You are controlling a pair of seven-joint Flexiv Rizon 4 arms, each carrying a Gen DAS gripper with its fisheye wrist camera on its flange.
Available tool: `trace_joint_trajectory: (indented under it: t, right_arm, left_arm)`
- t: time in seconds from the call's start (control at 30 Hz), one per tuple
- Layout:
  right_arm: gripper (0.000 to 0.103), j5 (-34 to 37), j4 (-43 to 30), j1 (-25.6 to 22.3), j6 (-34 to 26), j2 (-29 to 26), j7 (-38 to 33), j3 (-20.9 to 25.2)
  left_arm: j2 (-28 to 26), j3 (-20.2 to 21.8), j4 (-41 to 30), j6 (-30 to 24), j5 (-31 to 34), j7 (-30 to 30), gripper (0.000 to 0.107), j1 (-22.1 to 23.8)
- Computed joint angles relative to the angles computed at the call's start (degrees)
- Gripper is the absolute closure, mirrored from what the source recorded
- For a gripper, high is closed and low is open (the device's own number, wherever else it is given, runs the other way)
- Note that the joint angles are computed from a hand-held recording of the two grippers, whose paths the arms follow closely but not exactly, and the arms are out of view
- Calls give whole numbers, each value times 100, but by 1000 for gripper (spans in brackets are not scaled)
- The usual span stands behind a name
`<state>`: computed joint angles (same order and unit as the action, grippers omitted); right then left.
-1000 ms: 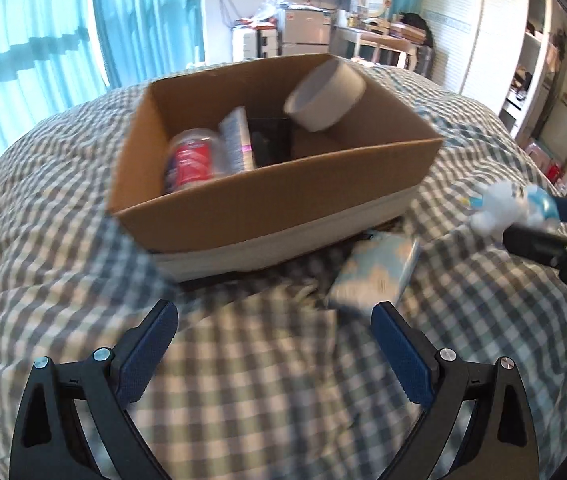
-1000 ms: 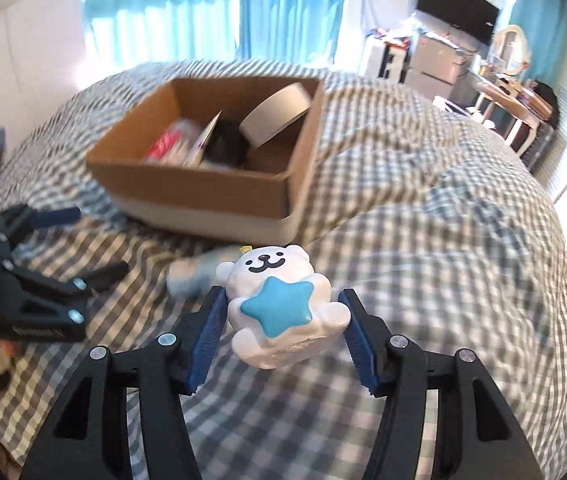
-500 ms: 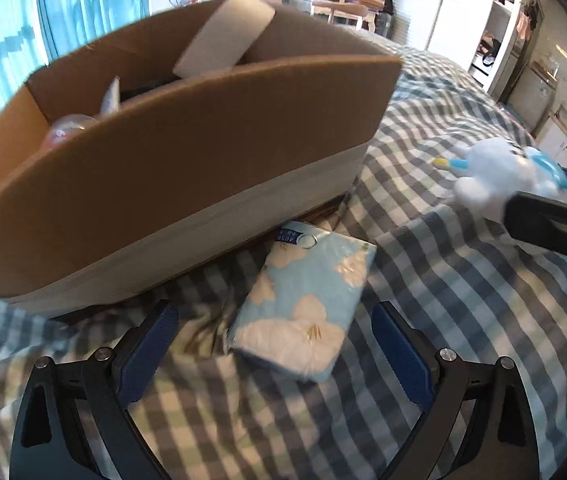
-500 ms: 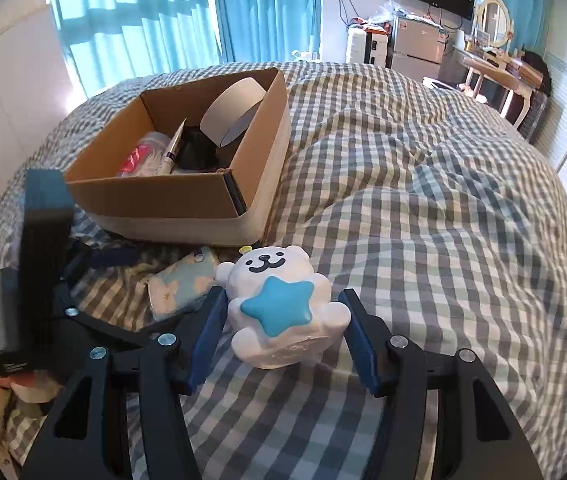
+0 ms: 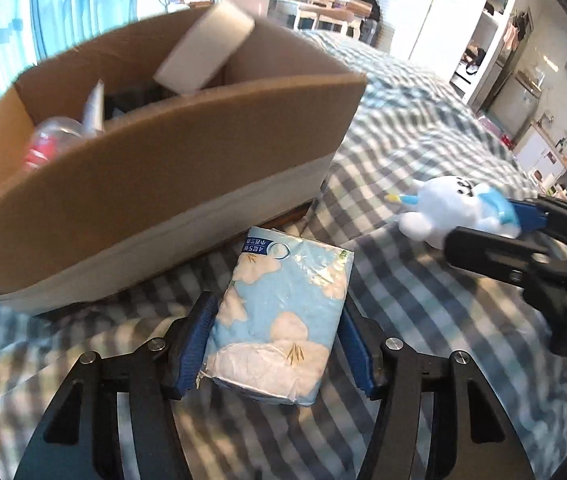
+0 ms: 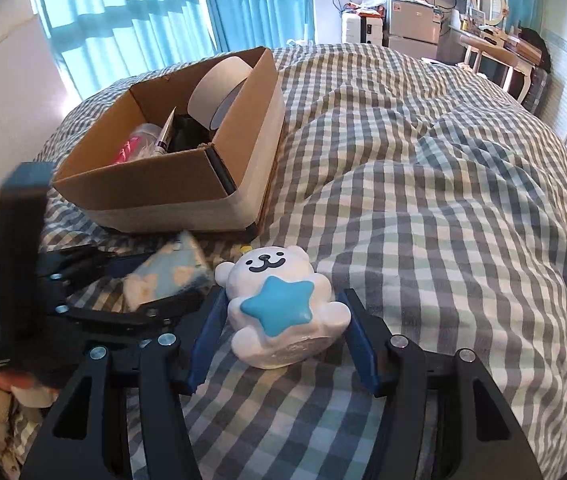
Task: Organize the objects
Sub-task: 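Lift the tissue pack and bear toy and carry both over the box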
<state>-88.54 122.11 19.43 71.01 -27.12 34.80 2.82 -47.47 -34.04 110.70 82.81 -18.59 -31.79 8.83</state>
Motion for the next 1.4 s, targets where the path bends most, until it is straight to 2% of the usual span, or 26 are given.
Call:
trace_joint_trajectory:
  t: [0.1,0.2,0.27,0.33,0.43,0.57,0.63,0.87,1.07,1.27,1.4]
  right_arm:
    - [46,147,34,135,-206,102,-14,54]
    - [46,348,48,306,-486,243,-153,137]
    - [46,284,62,395,-582,360,-94,149]
    - [46,511,95,573,-982,536,-250,253]
    - [46,590,132,768,-1400,790,-294,369]
    - [46,899,57,1017,-1921,988,-592,540]
    - [46,1004,1,1129,-2147,1037,-732,595]
    - [46,1196,-249,1384,-2513,1061,-1075,688]
    - [46,1101,-527,1432,-2444,1016,-1471,623]
    - [46,1201,-1038,1445,-2527,871,-2195,489]
    - [46,1194,-1304,1358,-2398,775,-2440,353]
  left_arm:
    - [335,89,234,57,13,-120,45,57]
    - [573,-62,465,282,8,-158,45,309]
    - [682,-297,650,430,15,-192,45,578]
    - [761,-593,825,658,193,-327,45,890]
    - [867,-1218,1154,992,328,-363,45,1555]
    - [998,-1689,1397,1204,663,-585,45,2159]
    - [1029,-1862,1482,1359,818,-756,45,2313]
    - [1183,-2468,1657,1391,1307,-1289,45,3135]
    - [1326,-2554,1384,1242,1684,-1620,45,3344]
    - [1366,-2426,950,1140,1716,-1739,45,3184]
    - [1344,-2130,543,1008,1532,-1702,45,2825]
